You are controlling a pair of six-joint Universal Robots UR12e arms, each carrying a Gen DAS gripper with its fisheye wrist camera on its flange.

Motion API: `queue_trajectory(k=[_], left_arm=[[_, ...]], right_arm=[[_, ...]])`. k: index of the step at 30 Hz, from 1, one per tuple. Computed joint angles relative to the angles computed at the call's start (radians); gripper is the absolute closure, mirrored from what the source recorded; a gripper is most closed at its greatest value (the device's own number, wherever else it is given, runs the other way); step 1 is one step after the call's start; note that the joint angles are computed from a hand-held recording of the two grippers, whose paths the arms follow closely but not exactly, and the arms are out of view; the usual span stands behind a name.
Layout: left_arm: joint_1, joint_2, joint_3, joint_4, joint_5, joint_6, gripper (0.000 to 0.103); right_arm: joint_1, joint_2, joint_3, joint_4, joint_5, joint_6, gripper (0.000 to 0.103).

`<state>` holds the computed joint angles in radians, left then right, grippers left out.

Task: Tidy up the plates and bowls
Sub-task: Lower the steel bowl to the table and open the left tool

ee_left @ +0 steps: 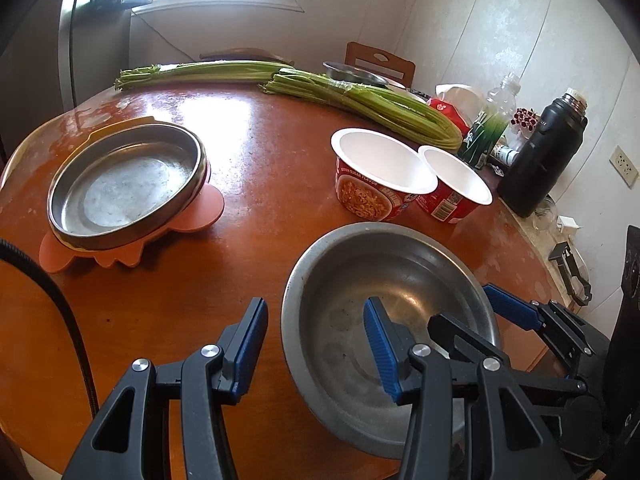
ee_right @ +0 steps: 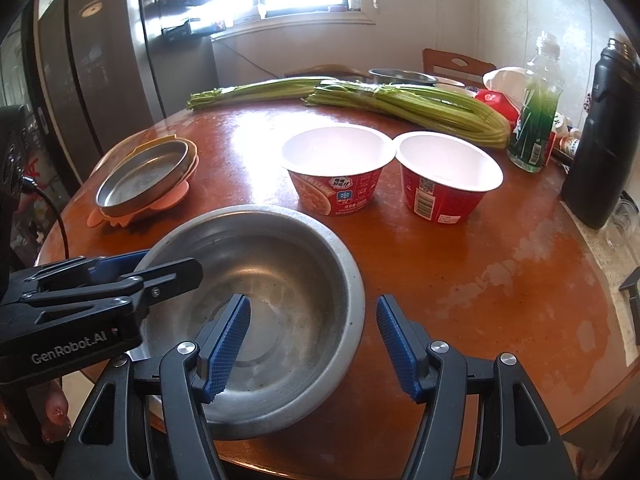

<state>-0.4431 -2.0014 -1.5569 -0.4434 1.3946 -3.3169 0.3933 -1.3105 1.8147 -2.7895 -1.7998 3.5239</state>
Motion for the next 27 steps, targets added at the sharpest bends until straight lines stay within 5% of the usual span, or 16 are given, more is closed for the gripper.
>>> queue_trajectory(k=[13, 27], left_arm=[[0.017, 0.013, -0.021, 0.056, -0.027, -0.014, 0.053], [0.013, -0.016, 0.04, 0.039, -0.026, 0.004, 0.051]], right_arm=[[-0.045, -0.022, 0.029, -0.078, 0.057, 0.142, 0.036], [-0.068, -0.005, 0.006, -0.089, 0.095, 0.143, 0.036]])
